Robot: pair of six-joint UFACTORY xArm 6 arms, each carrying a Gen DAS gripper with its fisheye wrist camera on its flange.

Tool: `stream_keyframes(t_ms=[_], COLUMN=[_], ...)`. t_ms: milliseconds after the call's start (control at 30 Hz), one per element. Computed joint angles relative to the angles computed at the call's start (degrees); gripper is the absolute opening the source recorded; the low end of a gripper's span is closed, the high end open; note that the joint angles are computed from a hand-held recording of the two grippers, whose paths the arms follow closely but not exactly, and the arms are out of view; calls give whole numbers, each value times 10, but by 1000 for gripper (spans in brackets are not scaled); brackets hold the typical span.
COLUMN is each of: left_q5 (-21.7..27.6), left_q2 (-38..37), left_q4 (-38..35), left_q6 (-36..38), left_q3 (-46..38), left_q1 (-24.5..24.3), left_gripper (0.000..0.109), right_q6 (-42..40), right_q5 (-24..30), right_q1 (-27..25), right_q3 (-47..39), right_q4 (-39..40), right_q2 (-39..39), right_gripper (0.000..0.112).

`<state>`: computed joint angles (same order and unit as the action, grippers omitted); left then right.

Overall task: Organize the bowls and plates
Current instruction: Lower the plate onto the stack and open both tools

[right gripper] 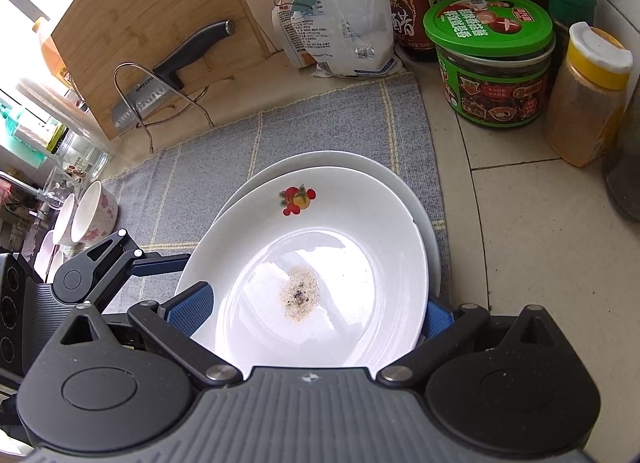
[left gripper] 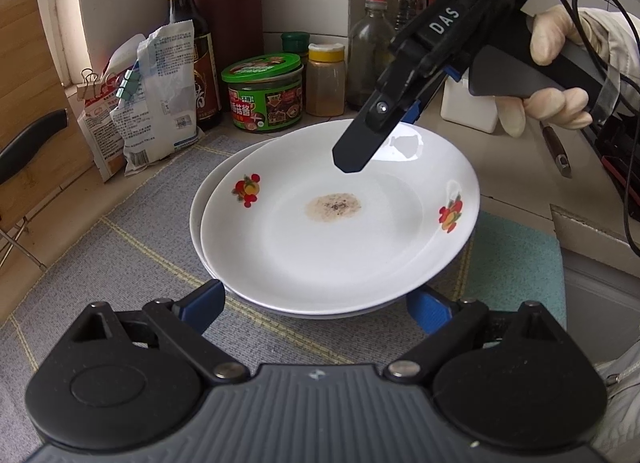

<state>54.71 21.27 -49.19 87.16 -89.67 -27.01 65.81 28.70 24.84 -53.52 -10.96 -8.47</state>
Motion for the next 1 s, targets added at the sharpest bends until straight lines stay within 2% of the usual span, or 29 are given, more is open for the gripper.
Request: stream_keyframes(t_ms=[633, 1000], left_q5=[-15, -67], left_q2=[-20, -48], left_q4=[-25, -35], left_q6=[31, 32], left_q3=[27, 66], left_q1=[-3, -11], left_gripper=[97, 98], right_q6=[-9, -13], right_q5=[74, 85], right_q1=[12, 19], right_q3=[-44, -45], right_q4=[-15, -21], right_q2=[18, 15], right_gripper=[103, 103])
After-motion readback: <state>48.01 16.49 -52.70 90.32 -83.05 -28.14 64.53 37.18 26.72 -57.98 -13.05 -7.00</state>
